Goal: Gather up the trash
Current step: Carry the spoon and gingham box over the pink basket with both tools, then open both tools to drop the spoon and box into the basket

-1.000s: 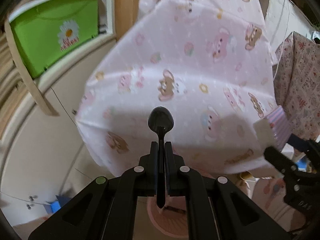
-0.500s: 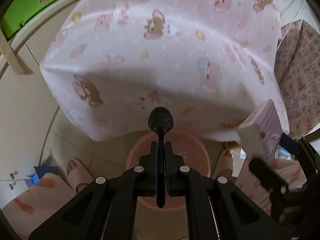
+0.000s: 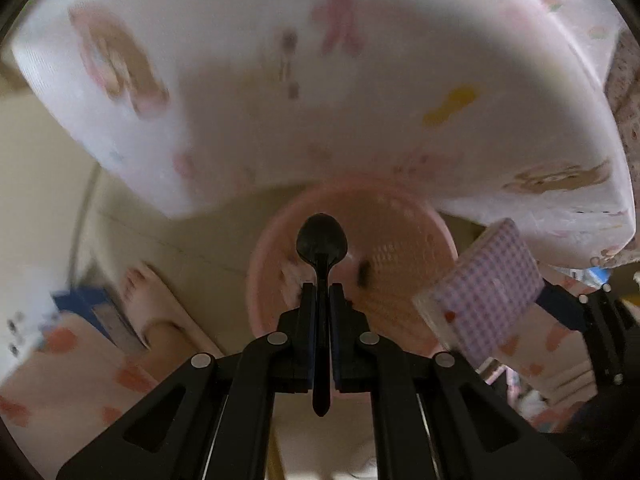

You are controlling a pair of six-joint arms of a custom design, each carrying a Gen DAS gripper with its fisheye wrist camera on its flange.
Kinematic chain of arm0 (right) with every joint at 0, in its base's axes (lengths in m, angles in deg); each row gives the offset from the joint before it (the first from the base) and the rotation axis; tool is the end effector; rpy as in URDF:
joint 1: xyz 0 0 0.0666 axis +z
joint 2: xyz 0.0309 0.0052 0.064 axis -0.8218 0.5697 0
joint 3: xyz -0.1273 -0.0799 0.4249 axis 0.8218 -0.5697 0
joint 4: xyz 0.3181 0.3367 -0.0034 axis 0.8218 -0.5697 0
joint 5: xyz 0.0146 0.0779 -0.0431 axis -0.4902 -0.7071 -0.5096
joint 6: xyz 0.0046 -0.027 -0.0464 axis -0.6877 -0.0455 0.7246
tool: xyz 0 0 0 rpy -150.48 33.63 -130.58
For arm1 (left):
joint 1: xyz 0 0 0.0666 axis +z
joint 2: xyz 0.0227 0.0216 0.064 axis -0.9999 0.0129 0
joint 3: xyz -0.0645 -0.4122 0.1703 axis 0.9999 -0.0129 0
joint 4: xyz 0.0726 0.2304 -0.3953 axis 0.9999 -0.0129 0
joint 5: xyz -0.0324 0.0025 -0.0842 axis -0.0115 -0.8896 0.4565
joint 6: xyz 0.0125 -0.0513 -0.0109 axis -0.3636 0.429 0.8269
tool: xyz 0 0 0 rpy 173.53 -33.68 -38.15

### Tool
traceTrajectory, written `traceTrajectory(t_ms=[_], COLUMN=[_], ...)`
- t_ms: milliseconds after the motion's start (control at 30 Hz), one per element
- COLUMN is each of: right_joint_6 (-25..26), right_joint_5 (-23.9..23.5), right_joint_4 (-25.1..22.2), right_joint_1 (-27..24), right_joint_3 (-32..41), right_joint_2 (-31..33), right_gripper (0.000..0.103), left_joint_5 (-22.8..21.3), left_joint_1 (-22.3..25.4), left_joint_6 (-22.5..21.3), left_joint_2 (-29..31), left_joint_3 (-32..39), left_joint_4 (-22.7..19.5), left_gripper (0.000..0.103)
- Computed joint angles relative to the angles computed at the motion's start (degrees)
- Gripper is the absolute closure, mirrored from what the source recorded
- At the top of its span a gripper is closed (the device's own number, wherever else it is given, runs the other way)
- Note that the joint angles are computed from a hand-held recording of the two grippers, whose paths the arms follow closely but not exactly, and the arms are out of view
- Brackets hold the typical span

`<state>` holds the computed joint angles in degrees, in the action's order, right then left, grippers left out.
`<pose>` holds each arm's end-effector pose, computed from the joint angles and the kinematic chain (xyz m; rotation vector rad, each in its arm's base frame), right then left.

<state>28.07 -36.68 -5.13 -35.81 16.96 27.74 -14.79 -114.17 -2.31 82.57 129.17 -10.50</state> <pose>0.5407 0.1931 0.3761 -1.0389 2.6877 0.0926 0.5424 -0.2571 0.3506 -0.4685 3.0300 -0.2867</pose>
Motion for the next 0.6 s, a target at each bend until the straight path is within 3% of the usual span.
traceTrajectory(t_ms=[467,600], right_joint_6=[1.0,-0.1], right_joint_5=[2.8,3.6], right_joint_4=[-2.0,-1.2], right_joint_1=[1.1,1.6], right_joint_3=[-0.4,-0.6], right_joint_2=[2.1,2.4], right_gripper=[0.029,0.029], left_joint_5=[-0.3,-1.2], left_joint_1=[-0.3,-0.4], left_joint_6=[-0.1,-0.2], left_joint_2=[2.1,2.1], left_joint_3=[-0.6,-0.4], left_joint_4=[-2.7,-2.9], left_gripper=[0.096,0.084])
